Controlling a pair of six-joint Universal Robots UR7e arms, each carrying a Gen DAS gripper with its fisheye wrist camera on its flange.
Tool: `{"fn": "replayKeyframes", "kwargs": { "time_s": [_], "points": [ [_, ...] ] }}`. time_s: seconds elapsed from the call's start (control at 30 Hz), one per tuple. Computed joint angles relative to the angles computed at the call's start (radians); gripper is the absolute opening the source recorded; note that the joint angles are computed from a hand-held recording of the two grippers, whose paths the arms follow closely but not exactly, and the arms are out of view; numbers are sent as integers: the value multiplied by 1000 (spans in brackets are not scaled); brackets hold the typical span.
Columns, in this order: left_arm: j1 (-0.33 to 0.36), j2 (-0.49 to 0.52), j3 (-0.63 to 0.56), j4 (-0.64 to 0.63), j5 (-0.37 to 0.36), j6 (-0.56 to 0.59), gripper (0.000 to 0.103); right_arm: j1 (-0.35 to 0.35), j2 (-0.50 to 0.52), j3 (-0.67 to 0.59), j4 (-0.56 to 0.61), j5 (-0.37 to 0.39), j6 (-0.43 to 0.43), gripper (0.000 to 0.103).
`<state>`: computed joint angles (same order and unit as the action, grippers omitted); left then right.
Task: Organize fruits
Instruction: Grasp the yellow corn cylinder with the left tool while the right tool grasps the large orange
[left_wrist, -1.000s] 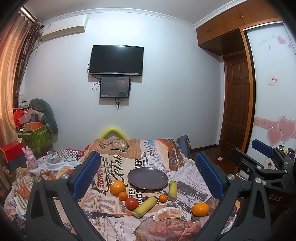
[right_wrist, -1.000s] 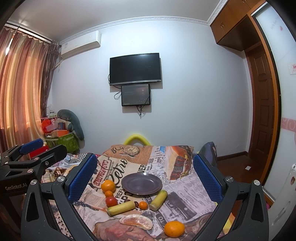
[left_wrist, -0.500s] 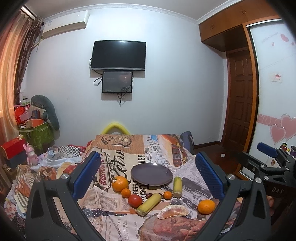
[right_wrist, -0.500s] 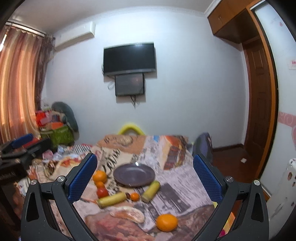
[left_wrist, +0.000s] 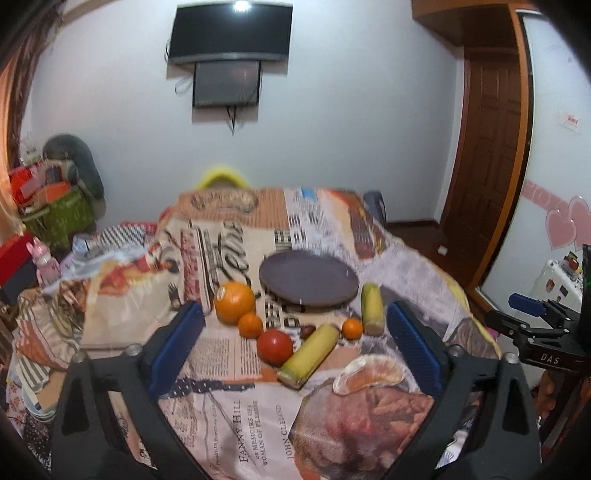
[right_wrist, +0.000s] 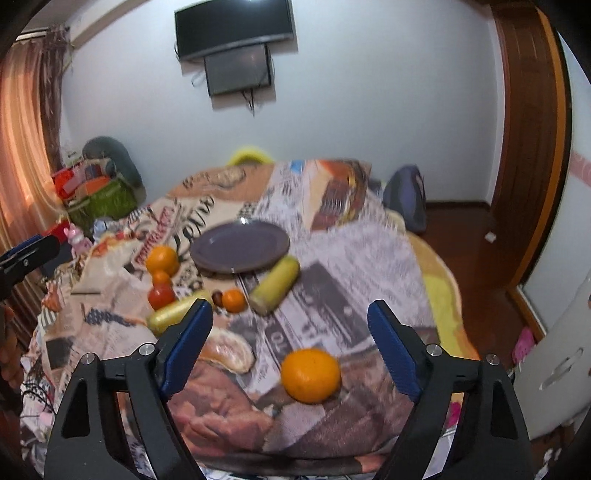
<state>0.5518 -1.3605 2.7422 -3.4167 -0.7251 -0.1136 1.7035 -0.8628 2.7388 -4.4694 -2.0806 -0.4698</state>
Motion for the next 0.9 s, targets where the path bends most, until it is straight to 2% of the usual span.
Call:
{"fn": "replayKeyframes", "kwargs": {
  "time_s": [0.03,0.3,0.4,0.57,0.7,0.83,0.9],
  "points": [
    [28,9,-15,18,-18,5,89,-12,-2,-1,12,1,3,83],
    [224,127,-127,116,-151,60,77,-131,-18,-1,123,36,28,83],
    [279,175,-165,147,-189,78,68,-172,-18,-8,160,63,30,83],
    [347,239,-222,207,-229,94,57,-223,-14,-12,202,90,28,82],
    [374,285,-246,212,-241,118,57,-254,-11,-27,257,105,32,74],
    [395,317,-269,220,-247,120,57,-286,-14,-25,300,150,54,74],
    [403,326,-278,226,-251,123,57,-281,-6,-36,324,131,54,74]
  ]
}}
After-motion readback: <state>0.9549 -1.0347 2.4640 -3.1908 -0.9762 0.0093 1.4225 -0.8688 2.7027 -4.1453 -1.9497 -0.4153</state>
